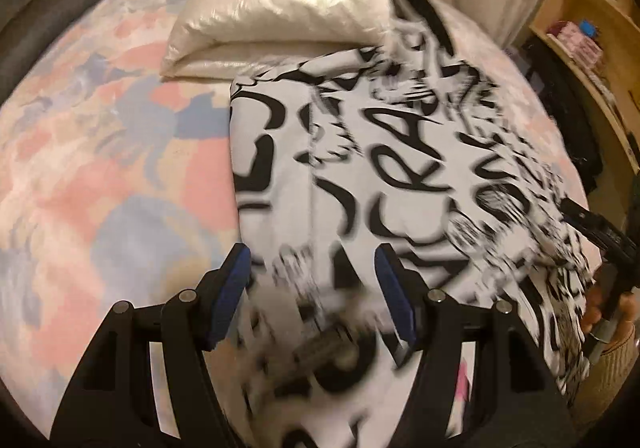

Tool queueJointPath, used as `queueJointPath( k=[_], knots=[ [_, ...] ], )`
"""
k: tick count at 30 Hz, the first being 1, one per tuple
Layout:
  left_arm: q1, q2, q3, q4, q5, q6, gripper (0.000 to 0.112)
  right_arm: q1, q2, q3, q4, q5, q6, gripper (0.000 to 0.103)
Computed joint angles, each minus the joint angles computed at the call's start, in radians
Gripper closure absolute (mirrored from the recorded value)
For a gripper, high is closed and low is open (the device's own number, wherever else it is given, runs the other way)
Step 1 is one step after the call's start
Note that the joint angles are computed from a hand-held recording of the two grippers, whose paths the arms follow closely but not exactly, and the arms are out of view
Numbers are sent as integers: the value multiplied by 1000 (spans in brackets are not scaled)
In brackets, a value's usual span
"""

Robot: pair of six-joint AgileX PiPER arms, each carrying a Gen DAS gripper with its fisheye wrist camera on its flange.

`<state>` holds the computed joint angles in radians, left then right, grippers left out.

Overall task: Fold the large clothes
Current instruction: 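Grasp the jacket side edge with the right gripper and fold it inward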

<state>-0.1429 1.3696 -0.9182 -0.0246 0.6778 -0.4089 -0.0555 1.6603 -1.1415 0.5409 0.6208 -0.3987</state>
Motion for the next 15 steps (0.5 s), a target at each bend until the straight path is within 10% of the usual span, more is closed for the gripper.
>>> queueJointPath(
  k=[7, 11, 15],
  knots=[
    [137, 346, -236, -108, 33, 125, 46, -21, 375, -397, -41, 174, 75, 27],
    [185, 425, -292, -213, 5, 176, 39, 25, 425, -417, -14, 116, 21, 71],
    [152, 405, -293, -68, -74, 1, 78, 80, 327, -308, 85, -83, -156, 80]
  ],
)
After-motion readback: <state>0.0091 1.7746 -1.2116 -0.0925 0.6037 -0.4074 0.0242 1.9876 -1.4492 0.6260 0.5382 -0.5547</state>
